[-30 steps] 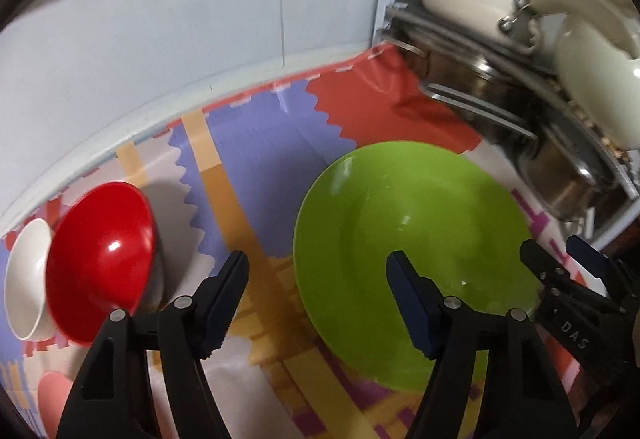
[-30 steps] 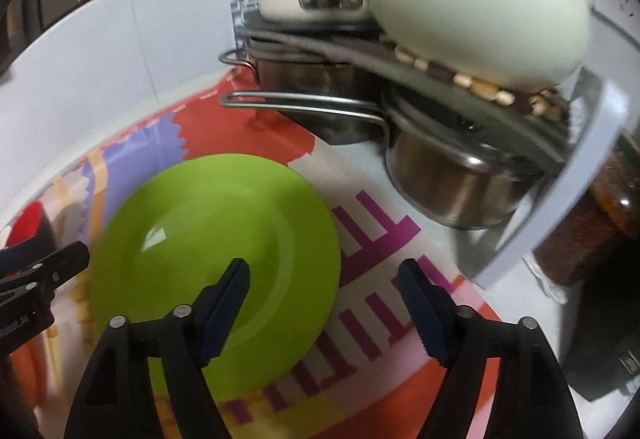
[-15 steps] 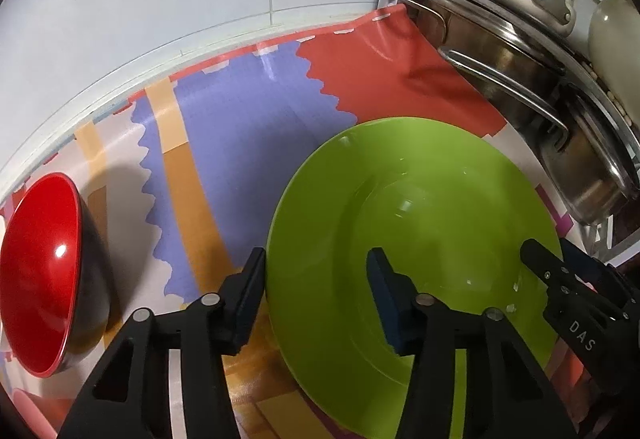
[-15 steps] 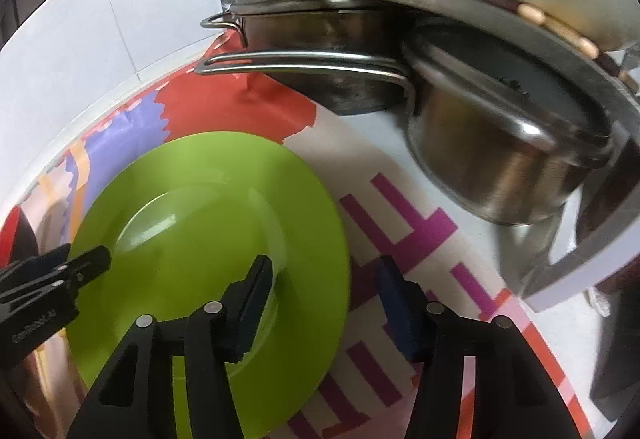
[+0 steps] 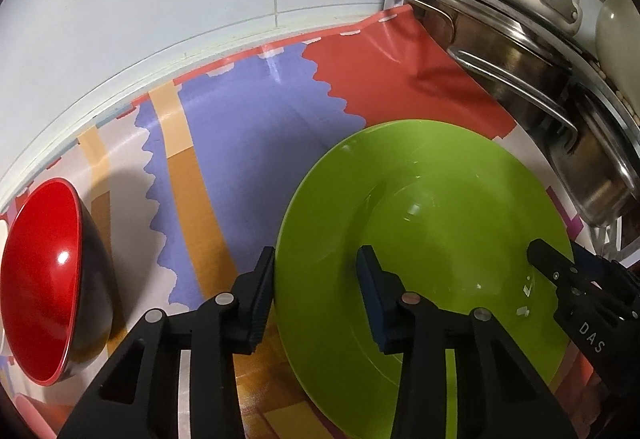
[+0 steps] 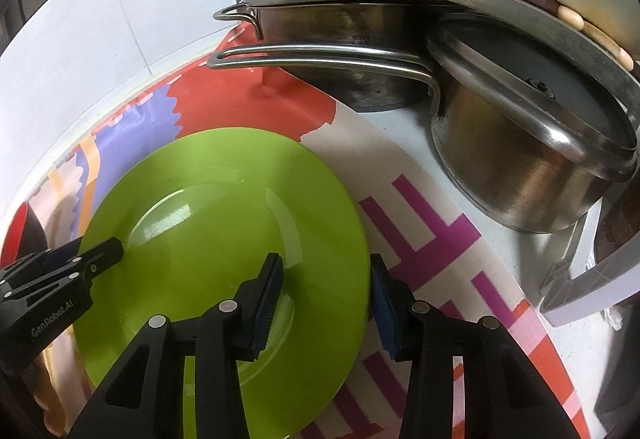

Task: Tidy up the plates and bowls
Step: 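Close both grippers on the green plate's rim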

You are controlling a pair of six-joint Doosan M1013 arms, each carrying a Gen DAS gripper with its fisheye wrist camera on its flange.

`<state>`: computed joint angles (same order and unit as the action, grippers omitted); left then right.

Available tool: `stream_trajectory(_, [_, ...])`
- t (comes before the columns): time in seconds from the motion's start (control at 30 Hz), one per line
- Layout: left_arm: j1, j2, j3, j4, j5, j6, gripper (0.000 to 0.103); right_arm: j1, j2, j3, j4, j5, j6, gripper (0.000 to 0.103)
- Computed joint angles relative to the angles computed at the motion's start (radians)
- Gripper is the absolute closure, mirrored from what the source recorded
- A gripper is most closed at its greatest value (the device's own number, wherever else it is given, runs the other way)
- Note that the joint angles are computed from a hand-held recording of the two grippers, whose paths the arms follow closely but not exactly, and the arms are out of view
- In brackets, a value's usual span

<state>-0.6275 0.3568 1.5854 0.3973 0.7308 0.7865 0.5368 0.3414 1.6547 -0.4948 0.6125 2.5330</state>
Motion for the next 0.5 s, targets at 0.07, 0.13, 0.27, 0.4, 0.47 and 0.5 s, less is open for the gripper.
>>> stream_trajectory(0.07, [-0.001, -0.003, 0.003, -0.004, 0.0, -0.006, 0.064, 0.001, 0.001, -0.001, -0.011, 0.003, -0.001, 0.06])
stream_trajectory(0.13, [-0.005, -0.01, 0.009, 0.001, -0.003, -0.022, 0.064, 0.004, -0.003, 0.003, -0.026, 0.003, 0.018, 0.061])
stream_trajectory(0.27, [-0.021, -0.033, 0.032, 0.036, -0.007, -0.066, 0.064, 0.01, -0.02, 0.024, -0.063, -0.008, 0.051, 0.061])
stream_trajectory(0.4, [-0.04, -0.065, 0.061, 0.06, -0.013, -0.1, 0.064, 0.022, -0.045, 0.046, -0.082, -0.01, 0.067, 0.061])
stream_trajectory(0.47, [-0.046, -0.086, 0.08, 0.067, -0.015, -0.121, 0.064, 0.029, -0.057, 0.054, -0.092, -0.008, 0.077, 0.061])
stream_trajectory(0.5, [-0.048, -0.094, 0.087, 0.067, -0.015, -0.128, 0.064, 0.035, -0.067, 0.061, -0.101, -0.004, 0.086, 0.061])
